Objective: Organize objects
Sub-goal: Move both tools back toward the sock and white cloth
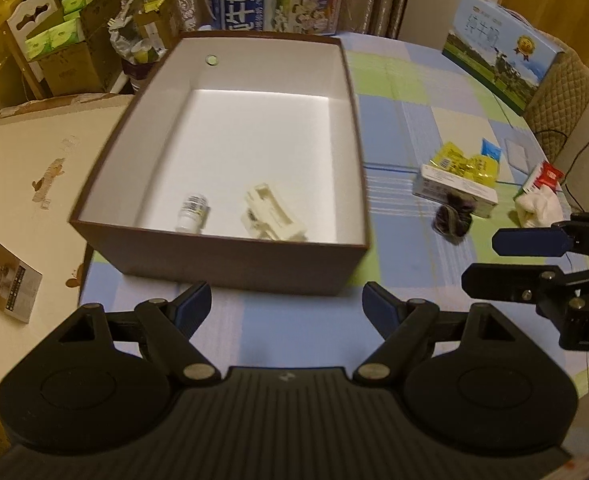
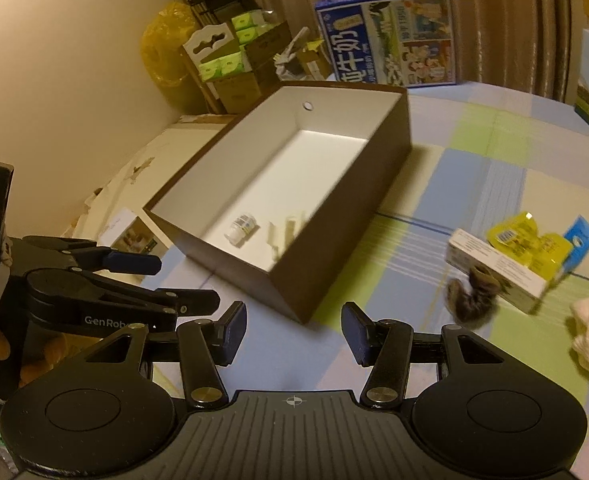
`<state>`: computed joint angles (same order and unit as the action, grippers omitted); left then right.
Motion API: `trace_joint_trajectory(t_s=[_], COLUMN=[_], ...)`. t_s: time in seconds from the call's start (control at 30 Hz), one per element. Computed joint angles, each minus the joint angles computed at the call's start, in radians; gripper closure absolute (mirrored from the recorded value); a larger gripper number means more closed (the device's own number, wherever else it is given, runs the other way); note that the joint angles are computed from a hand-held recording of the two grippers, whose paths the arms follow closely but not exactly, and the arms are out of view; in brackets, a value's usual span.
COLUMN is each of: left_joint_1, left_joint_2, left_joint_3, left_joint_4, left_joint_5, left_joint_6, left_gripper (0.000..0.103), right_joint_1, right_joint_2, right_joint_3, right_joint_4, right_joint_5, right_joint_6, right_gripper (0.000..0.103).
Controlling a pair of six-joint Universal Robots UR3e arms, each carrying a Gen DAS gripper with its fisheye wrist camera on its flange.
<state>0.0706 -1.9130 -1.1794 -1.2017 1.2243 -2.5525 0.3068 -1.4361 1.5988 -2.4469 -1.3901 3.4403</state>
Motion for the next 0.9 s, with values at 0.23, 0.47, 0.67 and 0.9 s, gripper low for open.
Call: trace_joint_trajectory(t_s=[0.23, 0.47, 0.67, 0.9], left_joint_1=[-0.086, -0.189, -0.267, -0.341], left_joint_2=[0.026, 0.003, -0.040, -0.092], left_joint_3=[-0.061, -0.064, -0.029, 0.020], left_joint_4=[0.022, 0.040, 0.037, 0.034], left_joint_5=[0.019, 0.044, 0.061, 0.078], left_joint_6=[-0.030, -0.071, -0.101, -0.133], left_gripper=[0.023, 0.023, 0.022, 0.019], right_joint_1=[-0.087, -0.223, -0.360, -0.524], right_joint_2=[-0.181, -0.382, -0.545, -0.673], right_joint_3=[0.179, 0.350, 0.452, 0.516], right_joint_4=[0.037, 0.116, 0.211, 0.314], right_joint_5=[0.013, 0.023, 0.034, 0.071], right_joint_6=[-0.012, -0.038, -0.092, -0.198], right_gripper=[0.053, 0.053, 0.053, 0.053])
